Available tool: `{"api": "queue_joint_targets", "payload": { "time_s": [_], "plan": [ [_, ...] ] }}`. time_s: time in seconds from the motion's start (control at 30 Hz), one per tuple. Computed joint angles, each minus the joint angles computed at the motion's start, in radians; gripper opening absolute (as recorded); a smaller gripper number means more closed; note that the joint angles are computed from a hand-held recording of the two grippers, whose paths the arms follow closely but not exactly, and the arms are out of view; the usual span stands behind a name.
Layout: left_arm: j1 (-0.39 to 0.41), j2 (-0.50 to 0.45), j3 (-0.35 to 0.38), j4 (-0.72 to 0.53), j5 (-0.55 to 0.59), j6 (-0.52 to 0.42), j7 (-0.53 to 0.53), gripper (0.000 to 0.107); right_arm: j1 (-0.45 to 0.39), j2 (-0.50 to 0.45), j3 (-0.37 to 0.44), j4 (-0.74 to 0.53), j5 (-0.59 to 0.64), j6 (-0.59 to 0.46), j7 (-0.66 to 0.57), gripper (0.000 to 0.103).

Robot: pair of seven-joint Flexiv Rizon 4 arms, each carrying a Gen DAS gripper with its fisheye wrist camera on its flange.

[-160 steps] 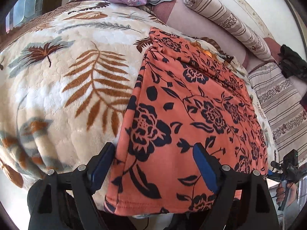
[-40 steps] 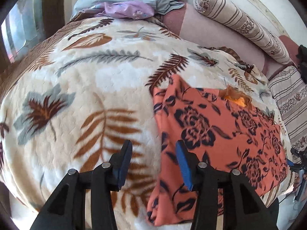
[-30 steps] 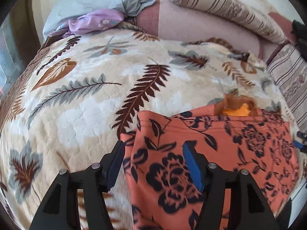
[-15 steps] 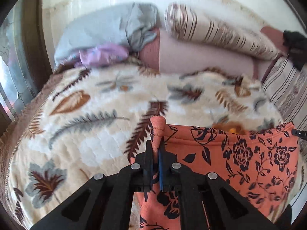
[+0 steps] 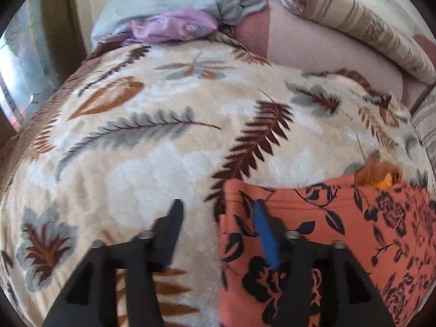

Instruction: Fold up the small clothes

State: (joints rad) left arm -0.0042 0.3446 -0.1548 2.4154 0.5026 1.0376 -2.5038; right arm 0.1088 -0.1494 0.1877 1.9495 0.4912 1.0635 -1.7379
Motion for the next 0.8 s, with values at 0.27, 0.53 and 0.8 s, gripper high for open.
{"api": "queue_joint_targets", "payload": {
  "time_s": [0.27, 0.53, 0.8],
  "plan": [
    [-0.093, 0.335, -0.095, 0.071, -0.124, -0.137, -0.029, 0.073, -0.011, 0.331, -0.088, 0.07, 0.472, -0.283, -0.25, 0.075],
    [-0.178, 0.158, -0.246, 0.102, -0.181, -0.236, -0.166, 0.09, 0.038, 0.335, -0.122, 0.257, 0.561, -0.282, -0.205, 0.071],
    [-0.255, 0.132, -0.188, 0.069, -0.111, -0.284, -0.241, 0.091, 0.089, 0.412, -0.146, 0.311, 0.503, -0.207, -0.18, 0.085]
  ]
}}
